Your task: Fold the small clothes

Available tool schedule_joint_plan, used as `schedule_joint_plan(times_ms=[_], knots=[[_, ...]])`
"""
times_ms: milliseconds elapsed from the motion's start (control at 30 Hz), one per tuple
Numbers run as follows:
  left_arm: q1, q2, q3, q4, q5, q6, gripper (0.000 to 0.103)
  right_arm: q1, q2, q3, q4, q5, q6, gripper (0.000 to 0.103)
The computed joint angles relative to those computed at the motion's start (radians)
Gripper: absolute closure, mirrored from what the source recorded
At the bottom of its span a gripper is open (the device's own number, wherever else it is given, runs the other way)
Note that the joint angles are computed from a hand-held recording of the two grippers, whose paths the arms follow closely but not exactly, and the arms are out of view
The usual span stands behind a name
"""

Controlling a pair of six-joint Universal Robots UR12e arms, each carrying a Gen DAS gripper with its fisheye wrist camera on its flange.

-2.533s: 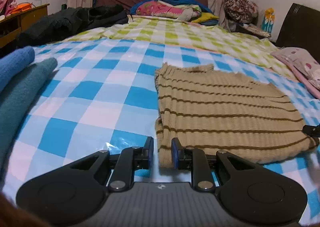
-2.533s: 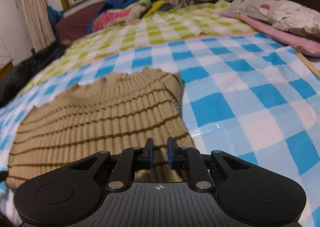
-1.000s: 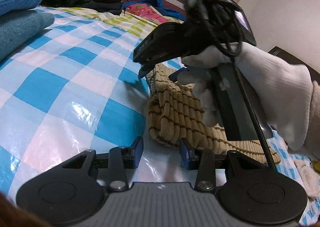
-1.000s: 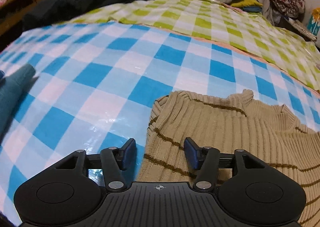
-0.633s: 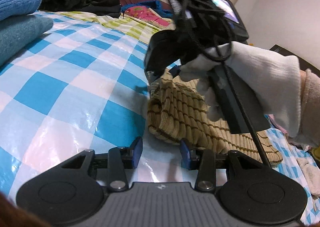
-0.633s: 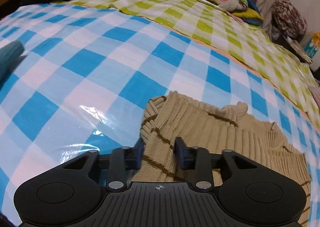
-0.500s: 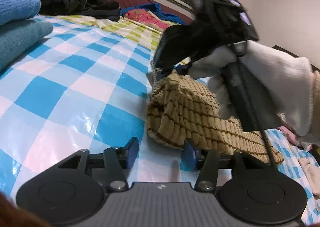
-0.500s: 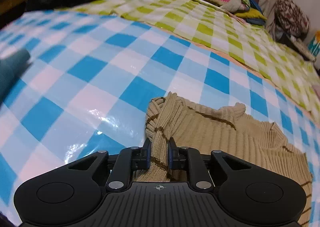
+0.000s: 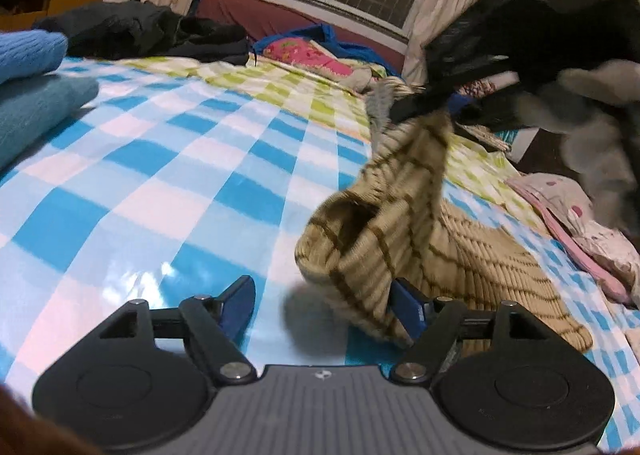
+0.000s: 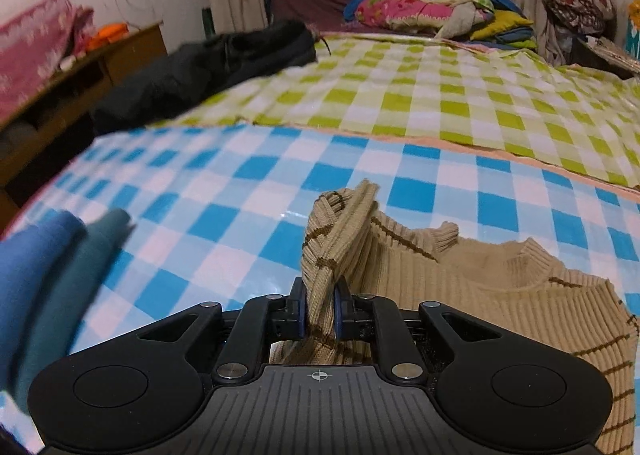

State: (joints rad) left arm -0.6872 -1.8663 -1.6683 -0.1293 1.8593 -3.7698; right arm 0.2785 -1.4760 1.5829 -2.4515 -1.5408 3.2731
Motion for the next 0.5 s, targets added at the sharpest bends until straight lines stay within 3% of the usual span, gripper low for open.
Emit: schedule_joint_plan(times_ms=[133, 300, 500], knots=[[-0.010, -0.032, 0.031, 0.054, 0.029, 0.027, 0.025, -0.036, -0.032, 0.026, -0.017, 0.068, 0.014, 0.090], [-0.022, -0.047, 0.073, 0.068, 0.010, 0.134, 0.080, -0.084, -0.058, 0.053, -0.033, 0.148, 0.041, 0.090], [-0.055, -0.070, 0.145, 0.121, -0.029, 0.266, 0.082, -0.142, -0.083, 0.078, -0.071, 0.198, 0.062, 0.091]])
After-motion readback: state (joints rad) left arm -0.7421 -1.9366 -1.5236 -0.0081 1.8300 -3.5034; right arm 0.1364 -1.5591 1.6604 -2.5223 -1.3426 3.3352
